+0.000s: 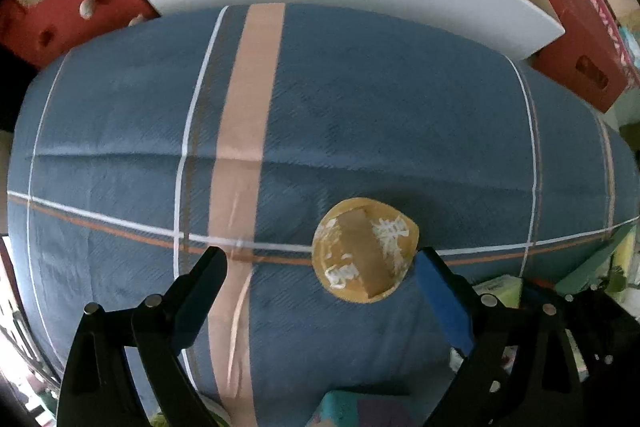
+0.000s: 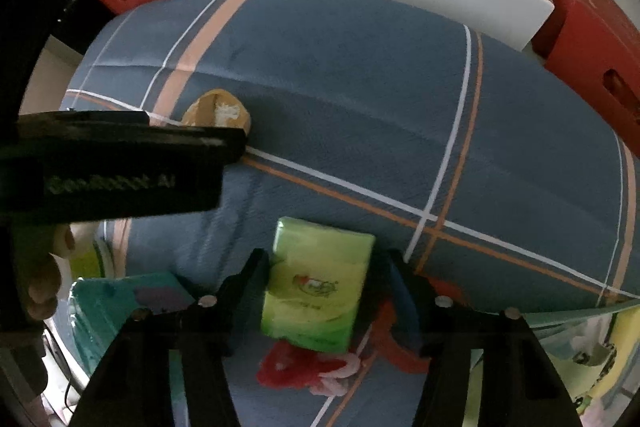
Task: Organize soft objects
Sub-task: 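Close the left gripper on the round tan coaster while the right closes on the green tissue packet, then carry the coaster and tissue packet over the white tray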
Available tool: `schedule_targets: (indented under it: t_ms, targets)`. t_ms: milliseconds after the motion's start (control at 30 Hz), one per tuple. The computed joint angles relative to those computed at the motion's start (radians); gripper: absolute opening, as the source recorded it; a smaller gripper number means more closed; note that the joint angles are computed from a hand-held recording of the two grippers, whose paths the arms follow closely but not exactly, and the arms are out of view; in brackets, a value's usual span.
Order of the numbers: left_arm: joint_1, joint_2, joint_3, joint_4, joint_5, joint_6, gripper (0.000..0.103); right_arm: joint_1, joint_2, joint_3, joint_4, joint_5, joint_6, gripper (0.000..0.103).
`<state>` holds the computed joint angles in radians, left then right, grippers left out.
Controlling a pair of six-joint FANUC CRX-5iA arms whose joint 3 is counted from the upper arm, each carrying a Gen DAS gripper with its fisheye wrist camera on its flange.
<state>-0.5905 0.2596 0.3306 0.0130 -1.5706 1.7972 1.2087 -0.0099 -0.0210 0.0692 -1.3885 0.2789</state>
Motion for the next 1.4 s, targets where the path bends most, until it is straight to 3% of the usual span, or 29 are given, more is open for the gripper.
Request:
schedule_targets:
  t_ms: [100,167,233,267,333,767,833,1400]
  targets:
    - [-0.026,0.02,0.023,-0.023,0.006,0.013,0.095,-0.005,-0.013,-0.017,0.002,0.015,-0.005,0.056]
    - [-0.037,0.028,0.03,-0.026,0.016,0.023,0.088,-0.003,-0.017,-0.023,0.003,0.02,-0.002,0.055]
    - [-0.042,0.028,0.028,-0.02,0.024,0.026,0.069,0.002,-0.024,-0.031,0.006,0.024,-0.007,0.055]
    - [-0.044,0.028,0.027,-0.009,0.033,0.022,0.067,0.003,-0.024,-0.031,0.006,0.025,-0.008,0.055]
    - [-0.05,0.022,0.003,0.007,0.061,0.02,0.051,0.002,-0.026,-0.035,0.006,0.03,-0.009,0.054]
    - [-0.038,-0.061,-0.049,0.023,0.098,0.031,0.051,0.05,-0.034,-0.019,0.044,0.022,-0.054,0.054]
    - [-0.013,-0.093,-0.102,0.03,0.13,0.008,0.051,0.062,-0.037,-0.007,0.056,0.012,-0.063,0.053]
    - [0.012,-0.297,-0.13,0.028,0.044,-0.006,0.051,0.207,-0.092,0.108,0.184,-0.174,-0.17,0.05]
